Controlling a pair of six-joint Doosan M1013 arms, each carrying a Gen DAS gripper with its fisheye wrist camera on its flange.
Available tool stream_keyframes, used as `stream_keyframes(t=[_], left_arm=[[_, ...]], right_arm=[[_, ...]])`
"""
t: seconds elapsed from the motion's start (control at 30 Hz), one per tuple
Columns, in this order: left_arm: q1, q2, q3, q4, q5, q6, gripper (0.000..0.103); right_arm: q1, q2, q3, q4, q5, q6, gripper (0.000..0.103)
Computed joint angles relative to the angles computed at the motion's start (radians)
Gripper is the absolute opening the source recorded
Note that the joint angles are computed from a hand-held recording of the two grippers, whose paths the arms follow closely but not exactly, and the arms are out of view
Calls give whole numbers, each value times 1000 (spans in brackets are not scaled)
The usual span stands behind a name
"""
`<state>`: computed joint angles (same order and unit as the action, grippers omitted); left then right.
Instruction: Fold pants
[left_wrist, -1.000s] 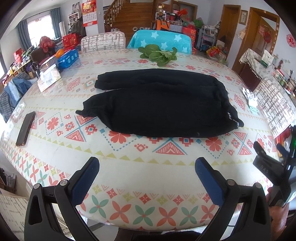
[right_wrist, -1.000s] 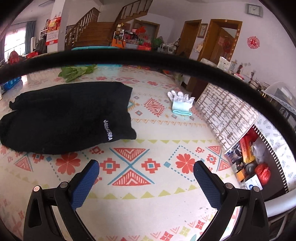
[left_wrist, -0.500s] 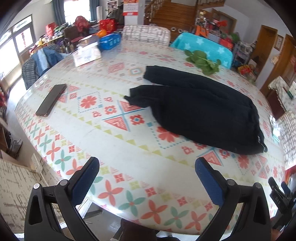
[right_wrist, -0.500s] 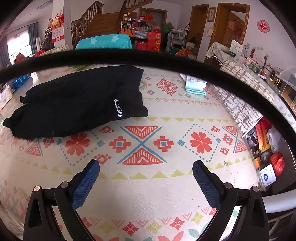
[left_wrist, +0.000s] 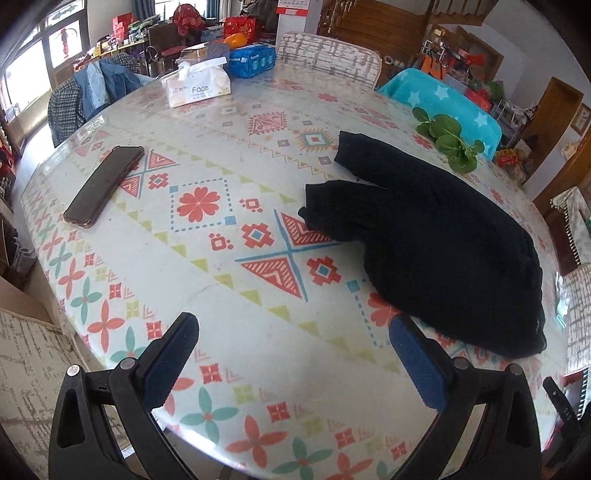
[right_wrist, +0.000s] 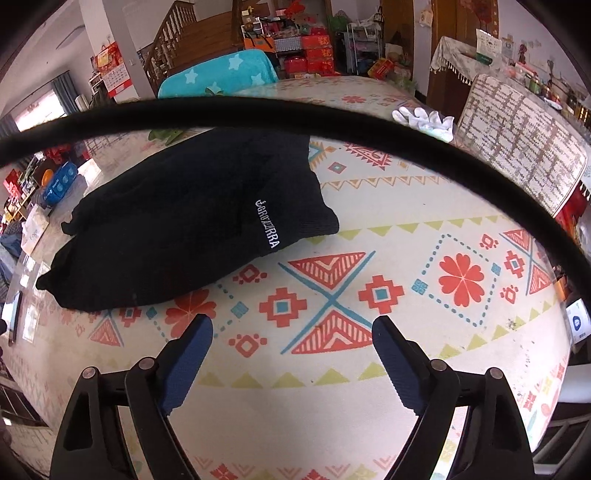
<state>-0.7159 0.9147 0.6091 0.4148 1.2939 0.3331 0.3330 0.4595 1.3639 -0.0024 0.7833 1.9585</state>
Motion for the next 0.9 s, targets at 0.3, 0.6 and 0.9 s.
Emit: stream_keyframes(t=[0.3, 0.6, 0.9], left_arm=[[85, 63, -67, -203, -155, 44, 103], [126, 161, -206, -352, -162, 89, 100], [135, 251, -376, -394, -37, 154, 18]], right_arm=[[-35, 66, -97, 204, 59, -44, 91], [-69, 115, -139, 335, 76, 4, 91], [-73, 171, -204, 385, 87, 16, 79]])
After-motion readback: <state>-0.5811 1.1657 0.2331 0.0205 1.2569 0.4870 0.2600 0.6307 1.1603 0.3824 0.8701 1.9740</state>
